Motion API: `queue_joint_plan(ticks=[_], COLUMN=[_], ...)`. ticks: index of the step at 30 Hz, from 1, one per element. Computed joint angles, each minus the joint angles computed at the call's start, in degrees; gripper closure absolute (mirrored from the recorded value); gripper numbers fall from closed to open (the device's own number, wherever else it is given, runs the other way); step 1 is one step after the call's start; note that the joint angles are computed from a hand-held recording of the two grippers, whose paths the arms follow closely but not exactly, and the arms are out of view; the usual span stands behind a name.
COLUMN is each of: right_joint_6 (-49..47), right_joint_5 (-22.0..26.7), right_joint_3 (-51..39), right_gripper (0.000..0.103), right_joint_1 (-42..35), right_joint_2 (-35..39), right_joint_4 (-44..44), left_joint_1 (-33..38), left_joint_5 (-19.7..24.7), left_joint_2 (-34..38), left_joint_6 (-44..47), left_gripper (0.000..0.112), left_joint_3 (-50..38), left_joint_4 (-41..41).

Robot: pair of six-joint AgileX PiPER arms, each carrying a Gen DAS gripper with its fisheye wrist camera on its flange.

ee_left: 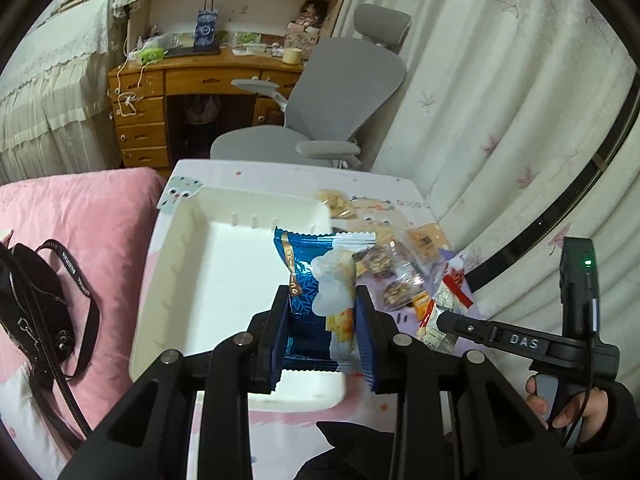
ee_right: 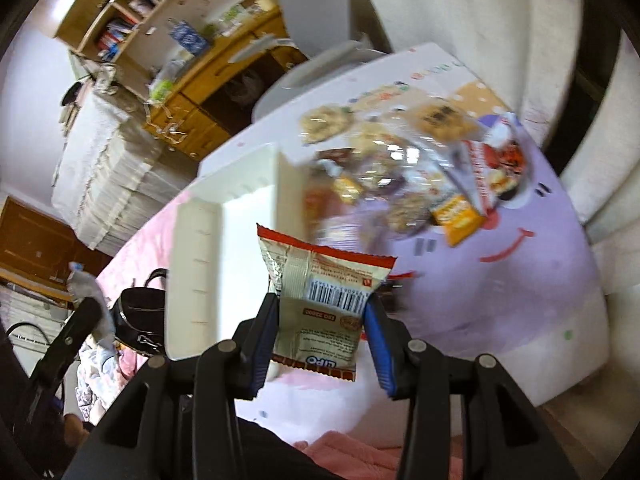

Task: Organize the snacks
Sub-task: 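Grasp and lift the blue cake with left tool while right grasps cracker pack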

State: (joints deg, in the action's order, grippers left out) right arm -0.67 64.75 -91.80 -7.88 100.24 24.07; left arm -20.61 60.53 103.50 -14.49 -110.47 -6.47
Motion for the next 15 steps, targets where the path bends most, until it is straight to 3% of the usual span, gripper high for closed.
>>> queue_joint_plan(ticks=[4,10,15], right_joint_6=[2.1,7.7,10.8], right_joint_5=[-4.6,-7.6,-9.9], right_joint_3=[3.0,2.6,1.9], right_gripper=[0.060,0.060,0.060], right_joint_1=[6.5,15.2,20.5], right_joint_2=[-1.9,-1.5,-0.6], right_joint_4=[-0.4,-4.5,-7.7], left_joint_1=[6.2,13.7,15.3], left_joint_5=[1.3,3.6,7.2], left_joint_2=[-1.4,0.0,2.8], left_joint_6=[6.6,13.3,14.8], left_gripper=[0.083,0.083,0.083], left_joint_3=[3.1,3.7,0.7], left_joint_4=[-5.8,-11.8,-11.4])
